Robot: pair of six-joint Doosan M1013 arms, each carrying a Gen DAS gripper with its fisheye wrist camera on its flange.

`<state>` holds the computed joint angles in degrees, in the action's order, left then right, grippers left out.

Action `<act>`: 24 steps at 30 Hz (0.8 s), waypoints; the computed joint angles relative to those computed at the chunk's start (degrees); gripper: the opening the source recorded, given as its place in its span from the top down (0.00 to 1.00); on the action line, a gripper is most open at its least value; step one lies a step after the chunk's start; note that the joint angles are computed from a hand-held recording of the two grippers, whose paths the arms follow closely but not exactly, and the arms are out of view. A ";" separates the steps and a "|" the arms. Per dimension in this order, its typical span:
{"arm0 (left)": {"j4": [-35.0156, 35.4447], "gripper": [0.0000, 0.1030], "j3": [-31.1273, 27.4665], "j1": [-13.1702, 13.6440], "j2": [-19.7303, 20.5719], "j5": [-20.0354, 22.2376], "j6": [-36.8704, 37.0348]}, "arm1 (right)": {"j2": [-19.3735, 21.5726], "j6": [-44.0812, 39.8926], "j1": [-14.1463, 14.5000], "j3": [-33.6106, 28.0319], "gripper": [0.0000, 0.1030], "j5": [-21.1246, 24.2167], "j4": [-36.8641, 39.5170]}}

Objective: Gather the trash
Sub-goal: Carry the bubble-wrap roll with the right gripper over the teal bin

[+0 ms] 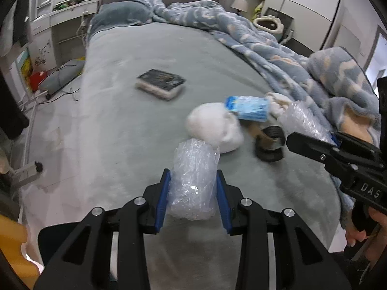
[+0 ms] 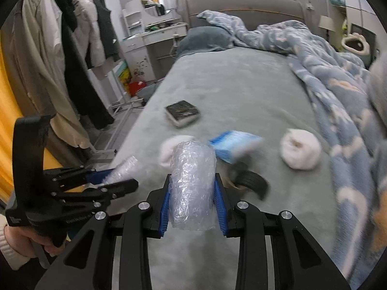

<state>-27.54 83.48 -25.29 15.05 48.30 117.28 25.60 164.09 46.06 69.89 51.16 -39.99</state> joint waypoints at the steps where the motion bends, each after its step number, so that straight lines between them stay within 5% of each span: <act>1: -0.01 0.62 0.02 0.40 -0.02 -0.04 0.05 | 0.67 -0.96 -0.10 -1.08 0.68 0.11 0.82; 15: 2.53 0.61 -0.34 6.52 1.02 1.72 -1.37 | 10.44 -13.61 -0.41 -17.15 0.68 0.62 10.44; 24: 6.27 0.61 -0.54 9.86 2.84 6.53 -5.96 | 18.59 -21.88 -0.30 -30.69 0.68 6.03 18.94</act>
